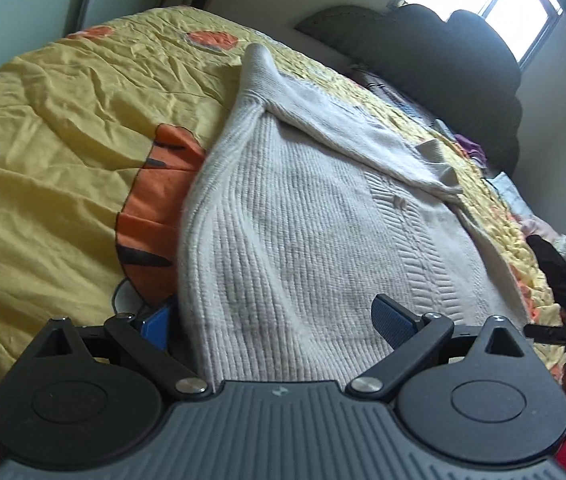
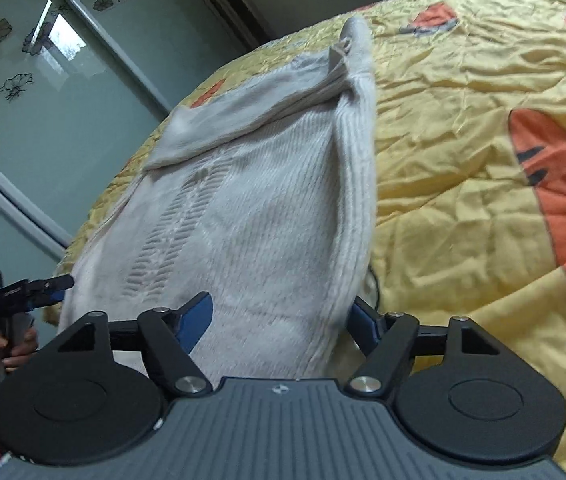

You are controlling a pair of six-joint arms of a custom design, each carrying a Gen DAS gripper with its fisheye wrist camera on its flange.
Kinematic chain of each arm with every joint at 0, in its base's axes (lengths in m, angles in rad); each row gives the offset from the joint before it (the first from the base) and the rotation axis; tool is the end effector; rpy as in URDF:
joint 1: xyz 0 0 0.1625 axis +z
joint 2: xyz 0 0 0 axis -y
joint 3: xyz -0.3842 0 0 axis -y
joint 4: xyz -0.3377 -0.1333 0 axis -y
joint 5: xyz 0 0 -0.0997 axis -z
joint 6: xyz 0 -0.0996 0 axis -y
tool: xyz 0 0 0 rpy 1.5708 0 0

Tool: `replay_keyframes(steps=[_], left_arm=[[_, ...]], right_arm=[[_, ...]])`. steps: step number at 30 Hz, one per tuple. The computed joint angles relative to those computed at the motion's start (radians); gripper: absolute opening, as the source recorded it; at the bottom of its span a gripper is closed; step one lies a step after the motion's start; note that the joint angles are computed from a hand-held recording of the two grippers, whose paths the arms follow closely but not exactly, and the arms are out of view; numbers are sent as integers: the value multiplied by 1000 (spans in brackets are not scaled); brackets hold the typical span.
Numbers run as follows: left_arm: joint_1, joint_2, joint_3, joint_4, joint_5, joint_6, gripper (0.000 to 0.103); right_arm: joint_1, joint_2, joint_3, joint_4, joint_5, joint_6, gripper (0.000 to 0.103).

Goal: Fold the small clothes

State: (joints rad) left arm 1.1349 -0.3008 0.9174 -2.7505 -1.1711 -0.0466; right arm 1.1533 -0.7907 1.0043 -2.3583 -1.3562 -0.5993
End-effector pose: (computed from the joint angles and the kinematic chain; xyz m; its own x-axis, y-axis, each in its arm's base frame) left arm -0.1716 -0.7759 0.0567 -0.9384 0.1647 -0.3038 0.3137 0.7750 -0.5486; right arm -0.1575 -0.7362 0.3364 -0.9683 -0.1931 0.1586 -0.2491 0.7977 -0.5492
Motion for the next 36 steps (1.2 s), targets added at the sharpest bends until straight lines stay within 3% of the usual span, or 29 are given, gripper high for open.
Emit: replay_keyframes(steps=[4,8,12,13,14,17,20,28,36], left_arm=[[17,-12,26,-33,-71,0,99],[18,16,14,-85,-86,52,99],[9,46,-48,-7,-96,94,95],[5,47,-55,8,-85,101,83],[3,46,-60,28,-78,101,61],[12,31,-73,102,-72,27,22],[25,16,-74,135,-102,-33,17],[-16,48,-148,92,-107,21,15],[-43,154,-367,68,-87,46,15]], right_arm=[[-22,-3,-8,128,113,-1,64],[-18,53,-75,195,173,39,58],[6,76,-90,178,130,21,35],[10,76,-85,169,115,21,24],[12,77,-82,163,104,20,17],[11,70,-65,150,106,24,14],[11,62,-61,148,113,17,12],[31,82,-155,200,213,-12,12],[65,152,-294,145,248,-8,12]])
